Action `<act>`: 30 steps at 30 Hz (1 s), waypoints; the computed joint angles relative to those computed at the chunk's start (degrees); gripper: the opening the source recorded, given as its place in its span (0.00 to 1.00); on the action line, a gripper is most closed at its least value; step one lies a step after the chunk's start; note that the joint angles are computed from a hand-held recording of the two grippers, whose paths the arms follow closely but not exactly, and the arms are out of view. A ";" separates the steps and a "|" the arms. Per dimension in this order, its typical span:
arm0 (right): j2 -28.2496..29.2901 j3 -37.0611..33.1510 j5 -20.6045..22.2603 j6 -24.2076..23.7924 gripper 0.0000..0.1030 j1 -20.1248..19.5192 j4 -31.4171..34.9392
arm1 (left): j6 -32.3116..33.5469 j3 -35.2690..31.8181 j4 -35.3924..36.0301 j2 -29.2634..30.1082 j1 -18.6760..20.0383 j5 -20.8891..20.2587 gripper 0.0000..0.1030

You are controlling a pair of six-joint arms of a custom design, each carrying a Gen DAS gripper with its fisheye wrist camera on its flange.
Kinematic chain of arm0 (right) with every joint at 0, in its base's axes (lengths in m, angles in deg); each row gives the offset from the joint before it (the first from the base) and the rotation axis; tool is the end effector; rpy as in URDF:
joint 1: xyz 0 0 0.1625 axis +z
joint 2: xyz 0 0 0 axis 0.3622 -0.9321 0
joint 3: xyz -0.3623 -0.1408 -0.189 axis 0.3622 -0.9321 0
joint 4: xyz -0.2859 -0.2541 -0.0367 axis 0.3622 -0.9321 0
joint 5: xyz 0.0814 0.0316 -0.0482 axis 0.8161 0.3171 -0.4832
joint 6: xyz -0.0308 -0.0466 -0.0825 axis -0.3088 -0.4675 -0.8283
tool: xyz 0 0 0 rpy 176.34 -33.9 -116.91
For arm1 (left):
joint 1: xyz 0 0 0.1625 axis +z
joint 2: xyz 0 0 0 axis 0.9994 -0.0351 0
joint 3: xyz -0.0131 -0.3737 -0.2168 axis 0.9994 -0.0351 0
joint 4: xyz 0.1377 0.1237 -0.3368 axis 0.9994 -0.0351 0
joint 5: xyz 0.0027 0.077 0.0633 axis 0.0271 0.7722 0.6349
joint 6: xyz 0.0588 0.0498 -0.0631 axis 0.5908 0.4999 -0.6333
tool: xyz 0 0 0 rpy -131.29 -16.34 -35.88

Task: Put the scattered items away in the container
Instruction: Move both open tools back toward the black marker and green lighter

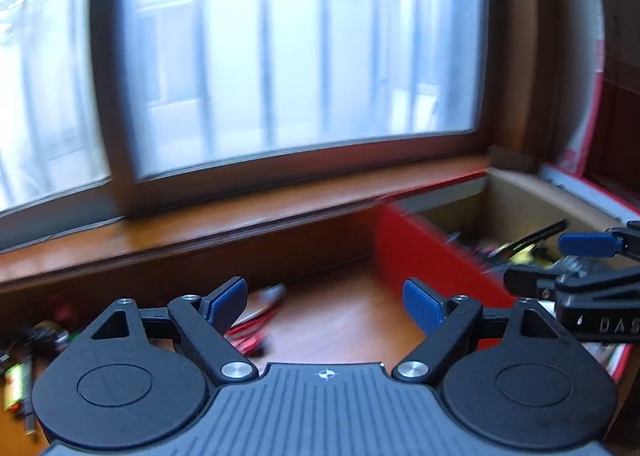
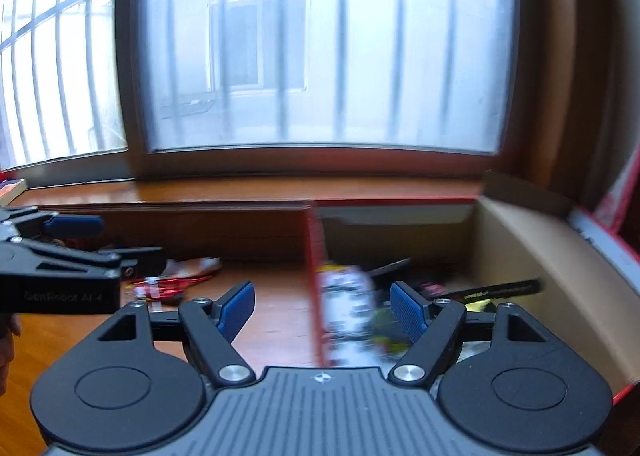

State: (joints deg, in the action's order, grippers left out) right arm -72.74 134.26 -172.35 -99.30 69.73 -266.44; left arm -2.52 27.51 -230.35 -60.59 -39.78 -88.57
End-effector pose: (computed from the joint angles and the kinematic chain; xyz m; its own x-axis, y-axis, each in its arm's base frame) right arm 0.1235 -0.5702 0.1678 -0.6867 -0.3190 0.6532 -0.7039 0.5164 -0.4877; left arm -0.2109 -0.5606 0.0592 -0.6912 0.0400 -0.7216 0.6233 0.5384 -0.5672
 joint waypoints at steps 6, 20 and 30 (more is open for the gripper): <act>8.10 0.79 -6.53 5.72 0.75 7.94 -3.90 | 0.47 12.19 -3.42 -9.18 3.03 0.53 0.84; 21.45 -3.79 -12.97 11.08 0.77 18.85 -1.46 | 0.28 26.61 -8.22 -20.76 8.84 1.68 0.87; 25.55 -9.01 -15.85 12.22 0.77 19.97 3.88 | 6.03 27.80 -15.79 -20.39 13.15 2.59 0.87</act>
